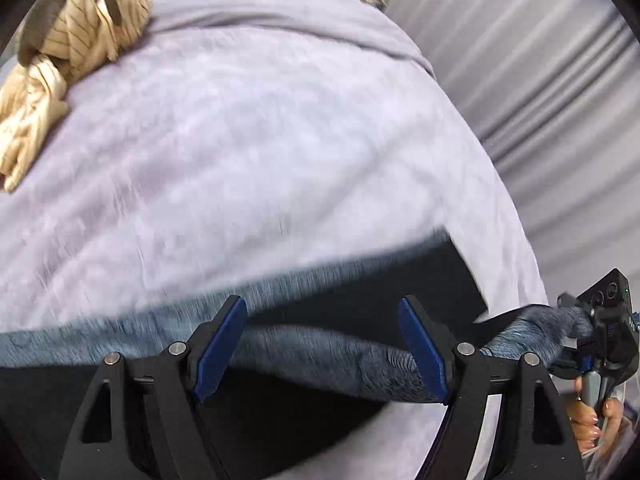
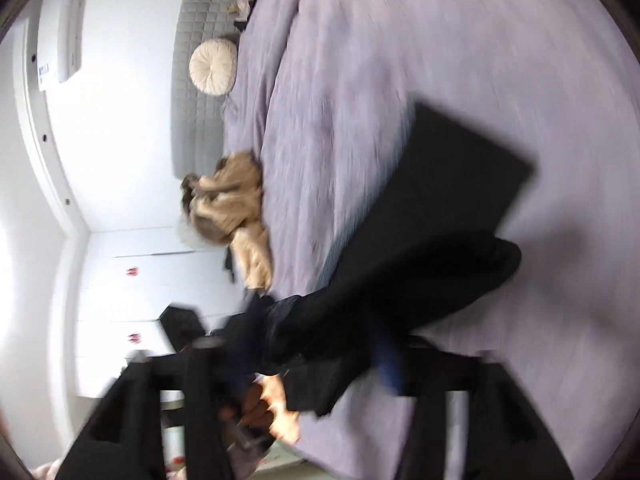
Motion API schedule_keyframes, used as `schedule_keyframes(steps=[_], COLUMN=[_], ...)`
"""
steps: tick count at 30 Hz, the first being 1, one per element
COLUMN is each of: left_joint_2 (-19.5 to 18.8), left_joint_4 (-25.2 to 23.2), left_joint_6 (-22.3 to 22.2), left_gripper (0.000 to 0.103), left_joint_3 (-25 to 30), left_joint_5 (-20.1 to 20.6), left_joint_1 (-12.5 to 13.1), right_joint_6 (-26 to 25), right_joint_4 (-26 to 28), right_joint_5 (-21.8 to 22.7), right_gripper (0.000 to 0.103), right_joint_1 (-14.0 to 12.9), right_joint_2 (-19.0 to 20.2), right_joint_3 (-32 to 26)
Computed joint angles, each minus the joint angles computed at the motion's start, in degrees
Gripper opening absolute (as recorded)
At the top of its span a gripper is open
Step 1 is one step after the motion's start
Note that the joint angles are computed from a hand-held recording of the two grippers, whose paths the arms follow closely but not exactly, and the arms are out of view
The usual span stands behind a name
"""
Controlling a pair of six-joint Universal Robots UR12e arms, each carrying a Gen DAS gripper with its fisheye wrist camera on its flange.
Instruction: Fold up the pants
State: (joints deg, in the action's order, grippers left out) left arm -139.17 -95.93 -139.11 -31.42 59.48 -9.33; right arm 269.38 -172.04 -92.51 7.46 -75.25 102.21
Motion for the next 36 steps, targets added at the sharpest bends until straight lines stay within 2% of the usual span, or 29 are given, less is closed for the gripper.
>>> schedule_keyframes(steps=[2,4,5,8,9,13,16,17,18,20,21,23,25,27,28,30,33,36], left_joint_2=[-0.3,0.3,0.7,1.8,2.8,4.6,5.8,5.7,5.7,6.2,6.7,7.4,7.4,7.0,7.1,7.5,7.9,7.9], left_joint_4=[3.1,6.8,7.9,9.7,11.0,12.9,15.3,14.7,14.0,13.9,14.6,15.4,15.1,14.2,14.2,14.6,14.2,15.9], left_joint_6=[-2.7,-3.3,-3.4,-3.3,-3.7,-6.6,-8.6,-9.0,-9.4,-9.4,-9.1,-8.2,-7.5,-7.6,-7.7,-7.0,-4.9,-2.7], left_gripper=[0.079,0.079,0.079,0.079,0.079,0.079,0.079,0.079,0.079,0.079,0.079,0.079,0.079,0.079,0.079,0.079,0.079,0.079], left_joint_3=[0.8,-0.2,-1.0,-4.3,-7.0,-12.8,-16.5,-16.8,-16.8,-17.4,-18.2,-19.3,-19.8,-19.7,-19.7,-19.7,-18.6,-18.5], left_joint_5=[-0.3,2.1,4.2,9.4,11.7,19.0,21.4,22.0,22.5,22.4,21.7,21.6,23.1,25.0,24.9,23.9,20.9,18.1], left_joint_1=[0.0,0.2,0.4,1.5,1.8,2.7,3.5,3.7,3.8,4.2,4.5,4.8,4.8,4.6,4.7,4.8,4.8,3.9], right_joint_6=[-5.7,-9.2,-9.4,-6.3,-4.8,-1.0,0.0,2.0,3.5,1.7,-0.5,-1.5,-2.9,-1.6,-1.6,-3.7,-10.2,-17.7], right_joint_4=[9.1,14.9,16.6,16.0,16.0,14.4,13.4,10.0,9.0,8.1,10.1,14.6,20.2,18.2,18.8,22.8,29.6,34.4], right_joint_5=[-0.2,-0.7,-0.5,2.2,2.7,5.8,4.9,5.4,5.1,3.3,3.6,4.4,8.1,9.2,9.0,6.6,1.0,-0.9], right_gripper=[0.076,0.076,0.076,0.073,0.073,0.064,0.046,0.014,0.008,0.008,0.008,0.008,0.01,0.017,0.019,0.023,0.026,0.026], right_joint_1=[-1.7,-2.0,-1.7,-0.8,-0.4,0.0,-0.1,-0.4,-0.3,0.3,0.5,0.9,0.3,-0.1,-0.1,0.5,1.8,1.0], right_joint_2=[-1.1,-1.6,-2.4,-2.9,-2.8,0.1,1.6,2.3,2.3,1.4,0.6,-0.4,-0.3,-0.3,-0.7,-1.9,-3.3,-2.1], right_joint_3=[-2.4,-3.9,-3.5,-1.1,-0.6,0.4,0.7,1.5,1.7,1.5,1.1,0.8,1.0,2.2,2.1,1.1,-2.1,-6.0])
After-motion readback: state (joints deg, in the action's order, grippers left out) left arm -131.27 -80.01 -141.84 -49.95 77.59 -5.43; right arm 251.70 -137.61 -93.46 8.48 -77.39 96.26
